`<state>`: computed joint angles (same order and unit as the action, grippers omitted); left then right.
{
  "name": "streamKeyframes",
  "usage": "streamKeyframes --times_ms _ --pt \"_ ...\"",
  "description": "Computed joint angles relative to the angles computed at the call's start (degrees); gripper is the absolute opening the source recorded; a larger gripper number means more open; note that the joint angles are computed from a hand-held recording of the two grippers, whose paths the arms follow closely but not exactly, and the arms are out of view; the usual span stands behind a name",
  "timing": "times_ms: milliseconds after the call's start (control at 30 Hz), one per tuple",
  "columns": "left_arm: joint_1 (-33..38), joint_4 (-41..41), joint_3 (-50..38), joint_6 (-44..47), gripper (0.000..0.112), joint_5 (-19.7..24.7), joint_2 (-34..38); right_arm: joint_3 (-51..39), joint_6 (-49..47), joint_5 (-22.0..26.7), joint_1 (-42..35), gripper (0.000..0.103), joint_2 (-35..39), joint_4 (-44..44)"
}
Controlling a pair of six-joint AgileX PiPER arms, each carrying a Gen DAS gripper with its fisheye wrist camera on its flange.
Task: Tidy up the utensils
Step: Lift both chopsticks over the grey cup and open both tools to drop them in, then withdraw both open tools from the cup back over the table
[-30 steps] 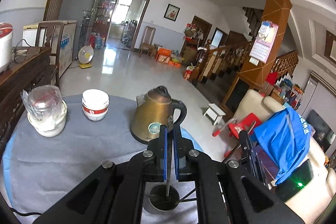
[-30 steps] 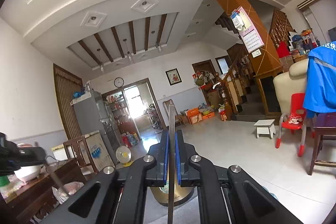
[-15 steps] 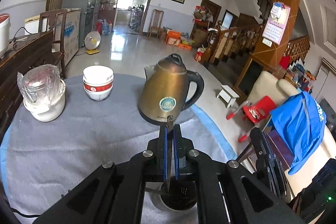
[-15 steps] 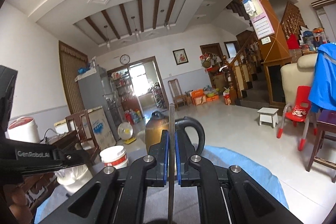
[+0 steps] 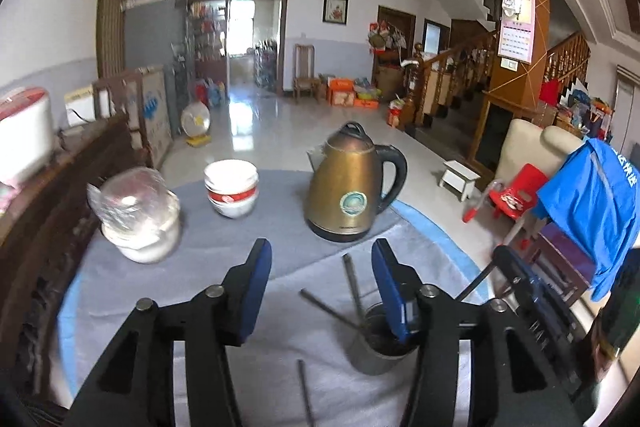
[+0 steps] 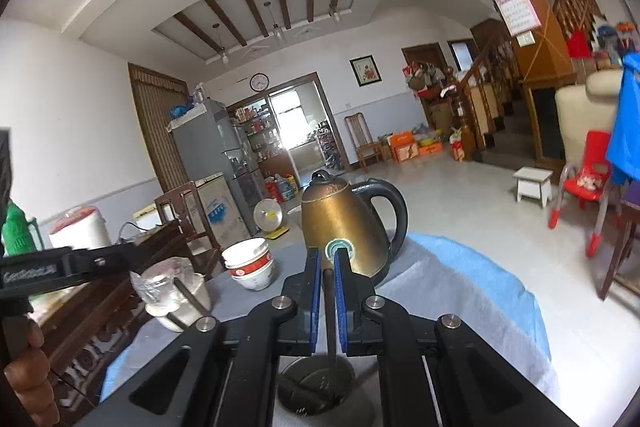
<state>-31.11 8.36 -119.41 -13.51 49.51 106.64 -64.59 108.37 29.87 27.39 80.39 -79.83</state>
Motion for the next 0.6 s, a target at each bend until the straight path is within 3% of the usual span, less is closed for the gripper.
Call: streamKeyframes --times_ms 67,133,233,367,600 --pt "-0.5 2.8 5.7 -2.2 0.067 -2.3 -3.8 2.7 3.0 -0.3 0.0 0.009 -2.7 -0.5" --pt "-0.9 5.2 12.9 -5.0 0.068 -4.9 -8.3 5.1 4.9 0.5 0.5 0.009 -5.4 -0.9" --pt "-1.7 7.1 18.9 -7.7 0.071 -5.5 -11.8 8.0 6.6 3.4 2.5 0.009 -9.3 -1.0" --pt "-2.4 6.7 23.4 -8.8 0.072 -3.4 -13.5 10.5 5.7 7.8 6.2 0.009 -13.8 0.1" --pt "-9.0 19.2 28.0 -17.9 0.077 2.6 -15.9 12.8 2.1 16.3 14.4 0.009 -17.8 4.9"
